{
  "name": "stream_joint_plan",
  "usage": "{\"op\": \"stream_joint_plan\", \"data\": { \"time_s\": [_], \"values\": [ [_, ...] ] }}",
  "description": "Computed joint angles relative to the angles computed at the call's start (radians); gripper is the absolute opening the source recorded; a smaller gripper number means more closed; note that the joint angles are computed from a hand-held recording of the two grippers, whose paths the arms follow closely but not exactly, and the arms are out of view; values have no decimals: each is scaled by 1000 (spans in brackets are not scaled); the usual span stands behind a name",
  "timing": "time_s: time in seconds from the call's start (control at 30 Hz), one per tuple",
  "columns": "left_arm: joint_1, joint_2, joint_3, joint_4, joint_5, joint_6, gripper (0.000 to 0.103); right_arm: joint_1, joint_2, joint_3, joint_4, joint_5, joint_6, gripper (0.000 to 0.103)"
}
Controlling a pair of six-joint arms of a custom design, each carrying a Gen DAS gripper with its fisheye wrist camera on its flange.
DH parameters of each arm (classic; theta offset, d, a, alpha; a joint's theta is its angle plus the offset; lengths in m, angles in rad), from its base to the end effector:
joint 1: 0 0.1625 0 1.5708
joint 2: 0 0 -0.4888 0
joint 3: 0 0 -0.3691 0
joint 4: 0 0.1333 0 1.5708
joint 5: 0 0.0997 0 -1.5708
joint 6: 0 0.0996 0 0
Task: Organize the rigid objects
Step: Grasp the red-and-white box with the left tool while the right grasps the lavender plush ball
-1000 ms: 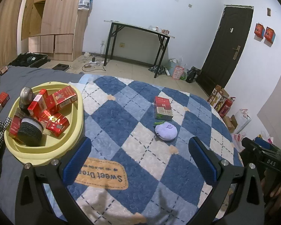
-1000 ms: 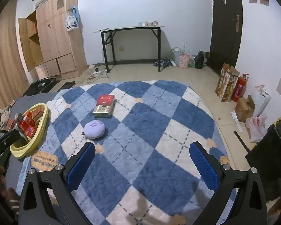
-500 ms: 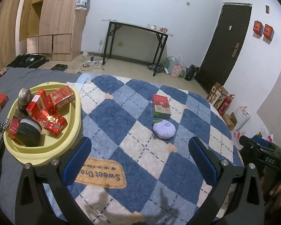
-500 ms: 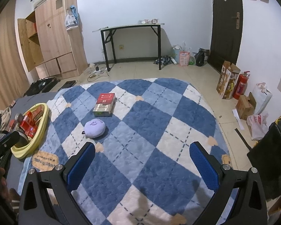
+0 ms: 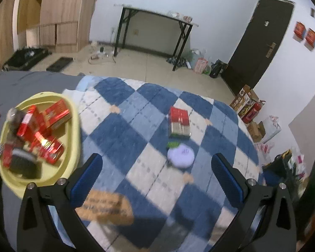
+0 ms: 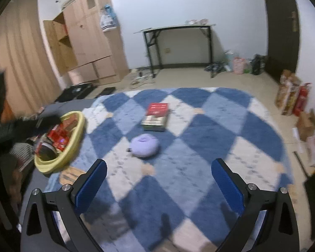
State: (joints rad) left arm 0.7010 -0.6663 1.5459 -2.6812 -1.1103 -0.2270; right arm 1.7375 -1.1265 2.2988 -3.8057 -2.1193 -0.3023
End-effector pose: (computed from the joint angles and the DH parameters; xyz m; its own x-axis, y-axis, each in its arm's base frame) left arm -0.4487 -0.6110 0.1162 -0.8061 0.4618 -0.3700 0.5773 0.7511 -0.3202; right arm 0.1592 -0.4560 0.3094 -0.8514 0.1508 0.5023 -0.3501 0.5497 -0.7585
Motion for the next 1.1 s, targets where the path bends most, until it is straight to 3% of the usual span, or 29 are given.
{"op": "stream_joint_plan", "data": {
  "time_s": [0.07,0.27,0.4,0.5,0.73,0.83,0.9,0.93,1.03,1.1],
  "values": [
    [15,61,-119,87,-13,-4,103,-20,31,-30,15,48,-34,101],
    [50,289,-529,445,-38,48,103,-51,158,-149,61,38,-230,91],
    [73,445,-792,676,-86,77,103,-81,220,-229,42,21,-277,91],
    [83,540,-956,822,-104,83,103,-110,240,-274,86,43,-243,90],
    [101,654,-1141,940,-120,65,102,-142,308,-357,86,71,-301,85],
    [104,651,-1120,929,-120,58,96,-146,329,-388,125,57,-302,73],
    [100,634,-1077,898,-95,63,88,-142,345,-400,114,51,-327,69],
    [98,629,-1060,889,-83,66,86,-142,351,-405,117,54,-333,62],
    [93,609,-1008,852,-59,79,73,-143,356,-407,125,71,-344,52],
    [91,595,-975,822,-59,104,61,-144,356,-404,126,79,-346,50]
  ]
}}
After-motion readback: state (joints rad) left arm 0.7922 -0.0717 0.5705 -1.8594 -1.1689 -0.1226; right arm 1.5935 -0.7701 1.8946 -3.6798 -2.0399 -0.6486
